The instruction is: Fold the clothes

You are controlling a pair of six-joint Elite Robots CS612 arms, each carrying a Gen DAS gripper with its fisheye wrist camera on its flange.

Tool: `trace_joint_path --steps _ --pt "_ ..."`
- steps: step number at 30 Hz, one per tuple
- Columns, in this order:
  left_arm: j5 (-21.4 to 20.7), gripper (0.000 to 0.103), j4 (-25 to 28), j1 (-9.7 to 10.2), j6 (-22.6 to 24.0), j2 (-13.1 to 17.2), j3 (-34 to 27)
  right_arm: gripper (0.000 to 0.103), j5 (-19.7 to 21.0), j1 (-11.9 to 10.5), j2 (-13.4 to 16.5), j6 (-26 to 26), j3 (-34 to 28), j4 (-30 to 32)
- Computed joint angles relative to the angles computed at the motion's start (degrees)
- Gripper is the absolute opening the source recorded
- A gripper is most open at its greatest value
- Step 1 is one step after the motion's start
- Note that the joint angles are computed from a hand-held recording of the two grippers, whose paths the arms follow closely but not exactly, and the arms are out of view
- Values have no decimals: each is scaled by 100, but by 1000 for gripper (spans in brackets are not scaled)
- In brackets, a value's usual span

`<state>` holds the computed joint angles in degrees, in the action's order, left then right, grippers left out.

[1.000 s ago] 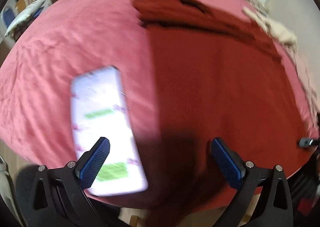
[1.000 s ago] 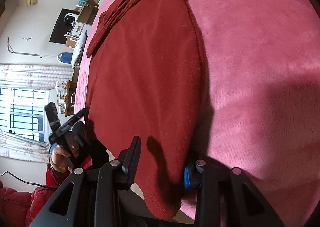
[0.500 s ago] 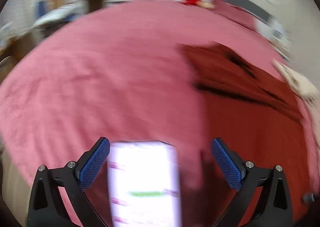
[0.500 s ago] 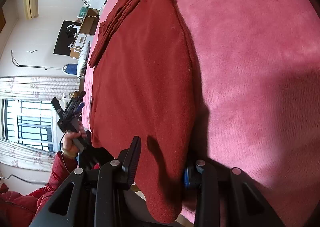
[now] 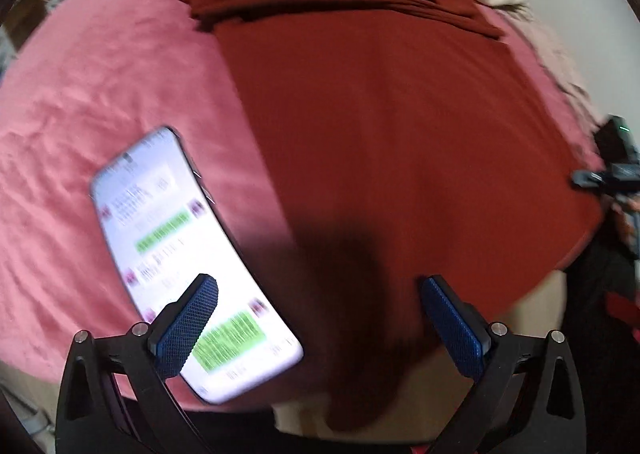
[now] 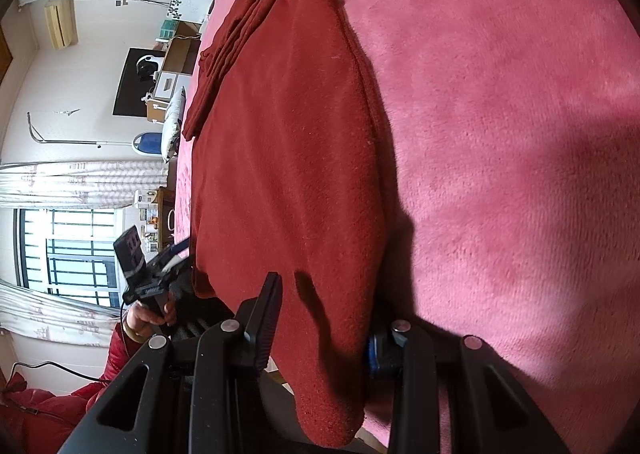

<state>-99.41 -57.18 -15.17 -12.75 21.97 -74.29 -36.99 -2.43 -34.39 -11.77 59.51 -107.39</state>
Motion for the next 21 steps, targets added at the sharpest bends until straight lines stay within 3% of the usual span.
trace_joint_path --steps 4,5,7,8,9,12,16,18,21 --pt "-827 102 -348 161 -329 146 -178 34 -7 0 1 10 -8 1" --pt "-866 97 -501 196 -431 113 -62 34 -14 0 -1 14 -9 -5" --pt "-866 67 -703 224 -711 129 -34 34 -32 0 2 11 -20 -2" --pt "-916 19 -756 245 -864 166 -48 34 -41 1 0 8 -21 -5" --pt "-1057 14 -703 275 -986 193 -26 34 -44 0 -1 6 -22 -4" --pt "-1266 14 -612 251 -902 227 -68 34 -44 -5 2 -13 -34 18" --pt "-1448 14 -496 153 -441 143 -7 34 -33 -6 8 0 -53 35" --pt "-1469 14 -435 143 -543 54 213 34 -32 -2 14 7 -65 42" --pt "-1708 14 -220 261 -908 183 -118 34 -108 3 8 -67 -108 144"
